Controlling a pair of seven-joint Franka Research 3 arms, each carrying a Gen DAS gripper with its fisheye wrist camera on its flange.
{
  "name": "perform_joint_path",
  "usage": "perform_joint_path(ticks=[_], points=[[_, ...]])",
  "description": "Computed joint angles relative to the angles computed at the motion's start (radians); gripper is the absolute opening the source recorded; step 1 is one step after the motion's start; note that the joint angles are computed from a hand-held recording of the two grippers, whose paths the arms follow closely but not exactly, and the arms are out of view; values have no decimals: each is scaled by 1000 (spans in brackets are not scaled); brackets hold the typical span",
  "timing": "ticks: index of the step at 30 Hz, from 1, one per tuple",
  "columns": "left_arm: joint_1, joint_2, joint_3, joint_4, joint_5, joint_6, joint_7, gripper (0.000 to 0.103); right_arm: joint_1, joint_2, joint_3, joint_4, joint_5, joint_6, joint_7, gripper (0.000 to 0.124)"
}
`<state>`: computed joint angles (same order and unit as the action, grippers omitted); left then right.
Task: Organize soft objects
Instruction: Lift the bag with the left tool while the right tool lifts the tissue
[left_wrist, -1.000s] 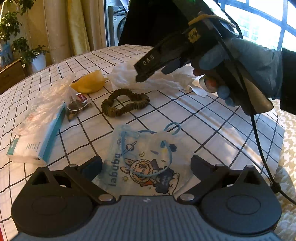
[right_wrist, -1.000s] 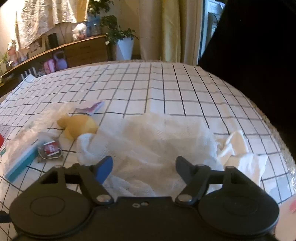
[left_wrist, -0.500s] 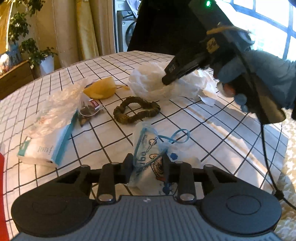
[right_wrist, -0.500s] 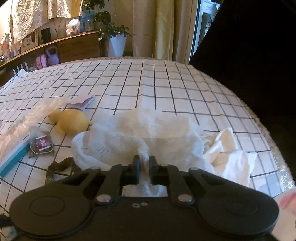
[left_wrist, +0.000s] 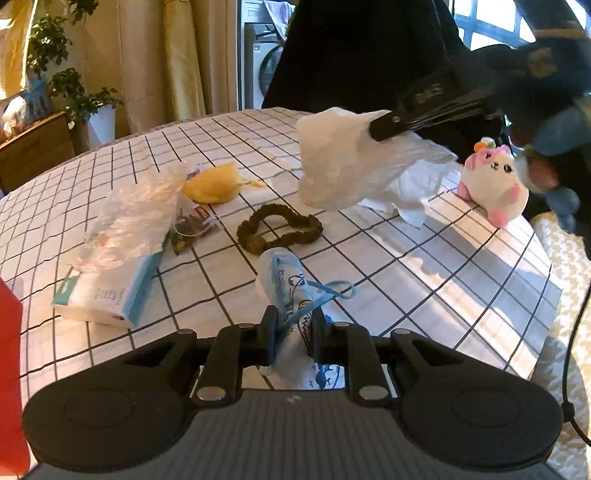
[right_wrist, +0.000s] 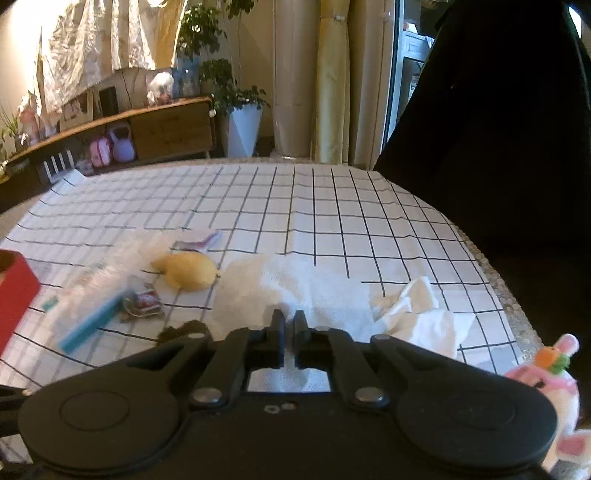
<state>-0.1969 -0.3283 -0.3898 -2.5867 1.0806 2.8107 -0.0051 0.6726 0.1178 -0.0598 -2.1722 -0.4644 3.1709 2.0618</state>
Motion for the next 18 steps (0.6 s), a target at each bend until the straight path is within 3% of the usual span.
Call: perform_joint_path(ticks=[2,4,14,18], points=[[-10,-23,3,-9,-18,-11,16,17,20,-34,-24,-25,-47,14,45,4],[-19,-51,7,-19,-43,-18,41,17,41,-62,-56,-33,-177,7,170,4],[-41,-206,1,-76,-187,-47,181,17,-76,-216,91,-139,-156,29,172,4],[-63,-285,15,-111,-277,-54,243,17,-42,-274,86,-184,-42,45,82,4]])
